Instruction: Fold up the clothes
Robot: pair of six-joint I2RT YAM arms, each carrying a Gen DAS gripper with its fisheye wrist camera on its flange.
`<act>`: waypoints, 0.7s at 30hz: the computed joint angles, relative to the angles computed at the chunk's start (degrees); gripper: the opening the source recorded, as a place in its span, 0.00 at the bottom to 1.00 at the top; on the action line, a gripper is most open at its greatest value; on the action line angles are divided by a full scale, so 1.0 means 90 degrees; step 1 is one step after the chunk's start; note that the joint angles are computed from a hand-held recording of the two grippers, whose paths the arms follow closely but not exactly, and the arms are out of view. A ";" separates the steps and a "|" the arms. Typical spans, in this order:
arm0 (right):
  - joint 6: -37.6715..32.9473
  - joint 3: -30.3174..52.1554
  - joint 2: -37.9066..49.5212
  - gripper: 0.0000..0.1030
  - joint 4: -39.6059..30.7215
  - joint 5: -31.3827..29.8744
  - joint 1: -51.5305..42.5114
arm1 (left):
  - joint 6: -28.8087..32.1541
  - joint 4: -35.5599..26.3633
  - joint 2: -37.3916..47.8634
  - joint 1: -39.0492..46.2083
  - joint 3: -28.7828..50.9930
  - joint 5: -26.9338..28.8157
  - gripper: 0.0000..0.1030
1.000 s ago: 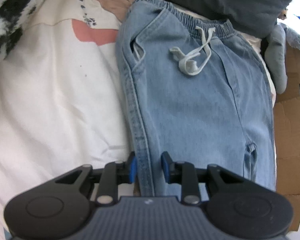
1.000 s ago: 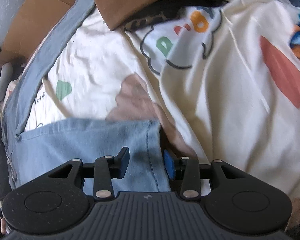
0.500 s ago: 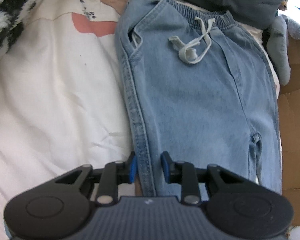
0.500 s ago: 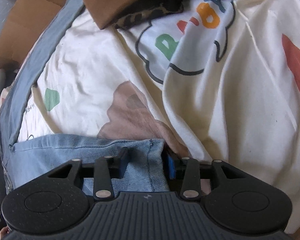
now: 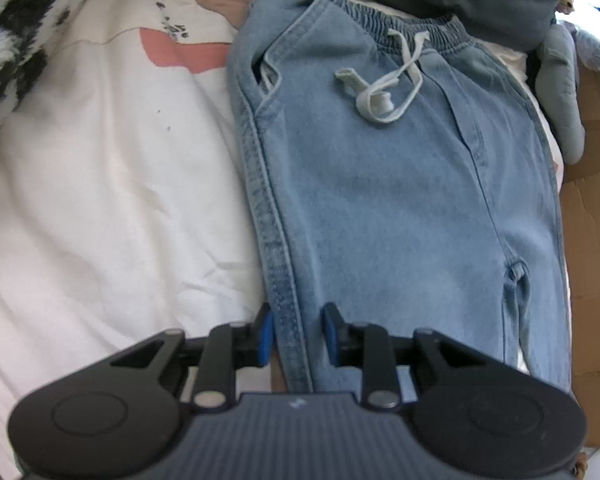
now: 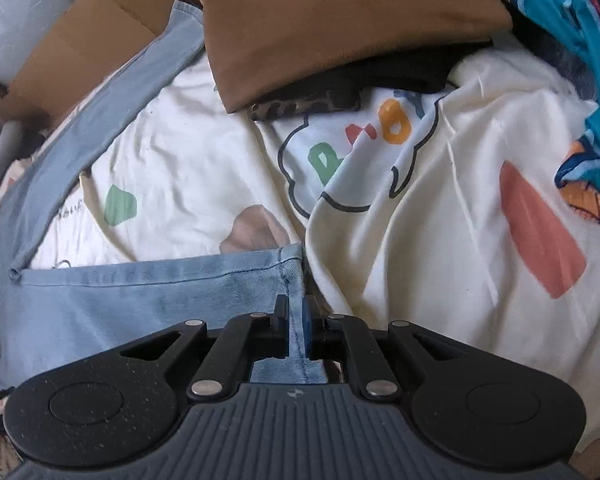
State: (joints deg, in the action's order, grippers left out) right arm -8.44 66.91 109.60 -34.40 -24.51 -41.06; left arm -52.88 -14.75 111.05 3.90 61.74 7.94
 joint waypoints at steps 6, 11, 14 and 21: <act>0.0238 -0.0037 0.0053 0.06 0.0417 -0.0223 0.0421 | -0.0015 0.0068 -0.0007 0.0017 -0.0050 0.0020 0.26; 0.0482 0.0106 0.0478 0.06 0.0752 -0.0012 0.0882 | -0.0304 0.0443 -0.0027 0.0032 -0.0269 0.0092 0.27; 0.0481 0.0130 0.0736 0.07 0.0917 0.0496 0.1020 | -0.0497 0.0701 -0.0056 0.0064 -0.0447 0.0101 0.24; 0.0471 0.0007 0.0843 0.04 0.1219 0.1011 0.1045 | -0.0211 -0.0061 0.0075 -0.0084 0.0082 -0.0229 0.16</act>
State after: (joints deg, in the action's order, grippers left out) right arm -4.20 66.97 117.19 -23.43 -15.41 -31.66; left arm -54.78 -15.30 111.73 3.15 62.47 5.88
